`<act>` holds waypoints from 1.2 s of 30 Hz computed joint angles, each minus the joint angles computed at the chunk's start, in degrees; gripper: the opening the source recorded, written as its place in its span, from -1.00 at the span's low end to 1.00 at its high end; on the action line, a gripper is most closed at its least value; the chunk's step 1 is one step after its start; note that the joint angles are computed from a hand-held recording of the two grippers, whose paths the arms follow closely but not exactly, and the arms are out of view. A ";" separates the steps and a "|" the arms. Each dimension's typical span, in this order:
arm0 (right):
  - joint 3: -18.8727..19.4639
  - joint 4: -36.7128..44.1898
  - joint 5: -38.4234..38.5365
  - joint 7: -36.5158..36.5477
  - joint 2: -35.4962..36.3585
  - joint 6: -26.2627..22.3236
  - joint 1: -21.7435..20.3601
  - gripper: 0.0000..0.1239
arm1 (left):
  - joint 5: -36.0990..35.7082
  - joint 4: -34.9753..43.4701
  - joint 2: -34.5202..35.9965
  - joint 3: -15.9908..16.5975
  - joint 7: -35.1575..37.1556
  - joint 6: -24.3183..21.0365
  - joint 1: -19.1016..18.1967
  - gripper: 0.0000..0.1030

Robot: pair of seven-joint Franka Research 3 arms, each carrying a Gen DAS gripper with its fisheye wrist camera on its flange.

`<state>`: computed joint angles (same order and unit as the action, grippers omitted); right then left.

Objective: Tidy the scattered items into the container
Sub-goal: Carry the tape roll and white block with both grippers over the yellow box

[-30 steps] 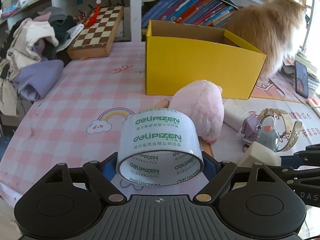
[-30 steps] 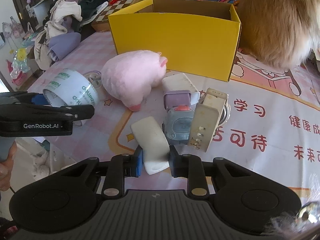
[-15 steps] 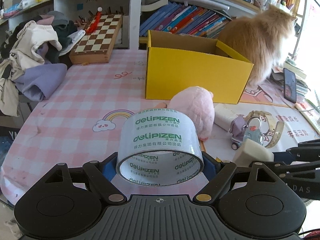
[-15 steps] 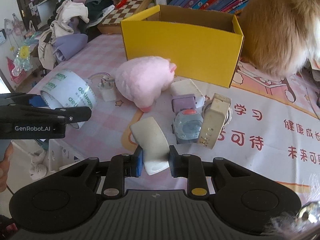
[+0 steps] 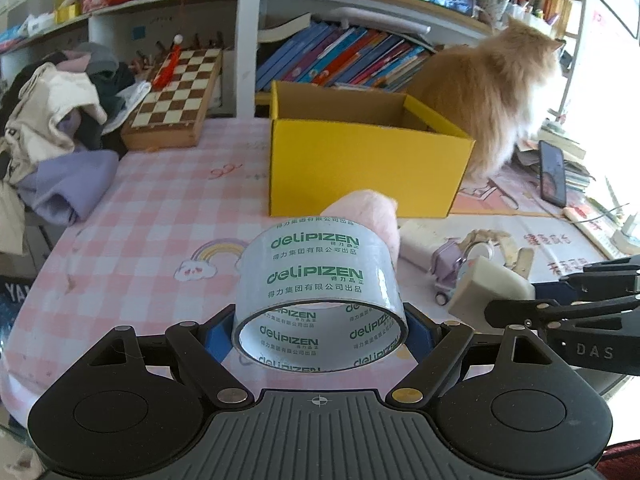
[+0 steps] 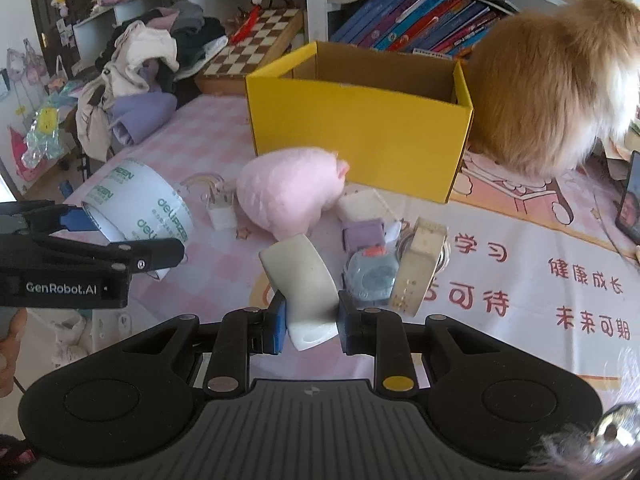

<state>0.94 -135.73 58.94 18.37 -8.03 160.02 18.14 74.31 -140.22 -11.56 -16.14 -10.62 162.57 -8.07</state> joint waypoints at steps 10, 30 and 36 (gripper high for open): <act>-1.19 7.09 5.43 -4.20 1.26 -2.81 -1.07 -0.63 | 6.35 5.04 0.27 1.11 -1.00 1.90 1.23 0.64; 3.65 42.23 -2.64 -5.68 24.31 -13.25 -10.03 -0.63 | -2.72 28.07 16.88 6.01 21.52 -2.12 -0.93 0.64; 5.70 52.54 -10.56 -2.58 32.49 -17.13 -11.76 -0.63 | -12.28 35.05 23.15 7.85 34.42 -4.56 -2.85 0.64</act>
